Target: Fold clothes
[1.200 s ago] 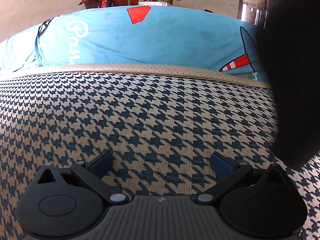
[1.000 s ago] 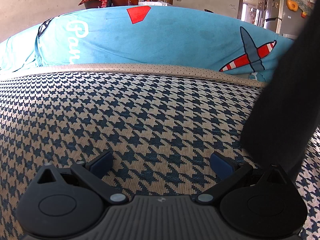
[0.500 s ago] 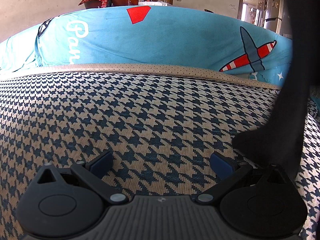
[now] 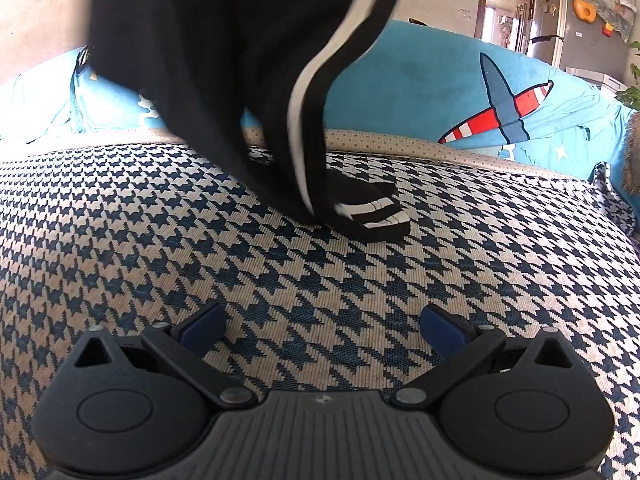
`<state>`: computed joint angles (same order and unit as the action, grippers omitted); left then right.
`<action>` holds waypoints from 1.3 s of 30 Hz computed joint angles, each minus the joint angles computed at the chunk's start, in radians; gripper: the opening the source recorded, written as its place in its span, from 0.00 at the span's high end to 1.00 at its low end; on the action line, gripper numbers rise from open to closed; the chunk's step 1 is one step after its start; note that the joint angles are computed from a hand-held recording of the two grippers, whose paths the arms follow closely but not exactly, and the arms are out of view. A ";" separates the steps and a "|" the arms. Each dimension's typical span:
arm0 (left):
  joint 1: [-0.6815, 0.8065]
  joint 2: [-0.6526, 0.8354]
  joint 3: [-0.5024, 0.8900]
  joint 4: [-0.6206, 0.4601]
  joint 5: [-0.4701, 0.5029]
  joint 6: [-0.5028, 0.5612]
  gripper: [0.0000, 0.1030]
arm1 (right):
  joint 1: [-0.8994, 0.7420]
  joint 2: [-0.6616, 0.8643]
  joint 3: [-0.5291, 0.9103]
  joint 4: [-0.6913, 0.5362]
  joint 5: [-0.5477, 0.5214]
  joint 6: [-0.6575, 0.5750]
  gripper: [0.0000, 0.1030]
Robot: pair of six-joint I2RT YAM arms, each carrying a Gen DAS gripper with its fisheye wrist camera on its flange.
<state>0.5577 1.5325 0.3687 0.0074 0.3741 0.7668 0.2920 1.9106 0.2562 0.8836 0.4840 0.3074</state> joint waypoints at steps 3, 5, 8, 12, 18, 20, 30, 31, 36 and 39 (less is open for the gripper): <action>0.012 -0.019 -0.009 -0.018 0.006 0.014 0.00 | -0.005 -0.002 0.005 -0.005 -0.004 -0.004 0.00; 0.018 -0.012 0.004 -0.029 0.010 0.023 0.00 | -0.006 -0.002 0.005 -0.005 -0.004 -0.004 0.00; 0.013 -0.011 0.018 -0.050 0.006 0.020 0.00 | -0.006 -0.002 0.005 -0.005 -0.004 -0.005 0.00; -0.001 0.024 0.048 -0.045 -0.001 0.009 0.00 | -0.006 -0.002 0.005 -0.006 -0.004 -0.005 0.00; 0.000 0.066 0.082 -0.042 0.002 0.009 0.00 | -0.005 -0.002 0.006 -0.007 -0.004 -0.004 0.00; -0.004 0.071 0.082 -0.034 0.001 0.004 0.00 | -0.005 -0.002 0.006 -0.007 -0.004 -0.004 0.00; -0.019 -0.060 -0.029 -0.040 -0.006 -0.009 0.00 | -0.004 -0.003 0.007 -0.010 -0.002 -0.004 0.00; -0.021 -0.057 -0.026 -0.042 -0.006 -0.009 0.00 | -0.004 -0.003 0.007 -0.010 -0.002 -0.004 0.00; -0.042 -0.039 -0.011 -0.034 -0.023 -0.028 0.00 | -0.004 -0.004 0.006 -0.011 -0.002 -0.004 0.00; -0.069 -0.024 -0.007 -0.014 -0.038 -0.053 0.00 | -0.003 -0.006 0.006 -0.013 -0.002 -0.003 0.00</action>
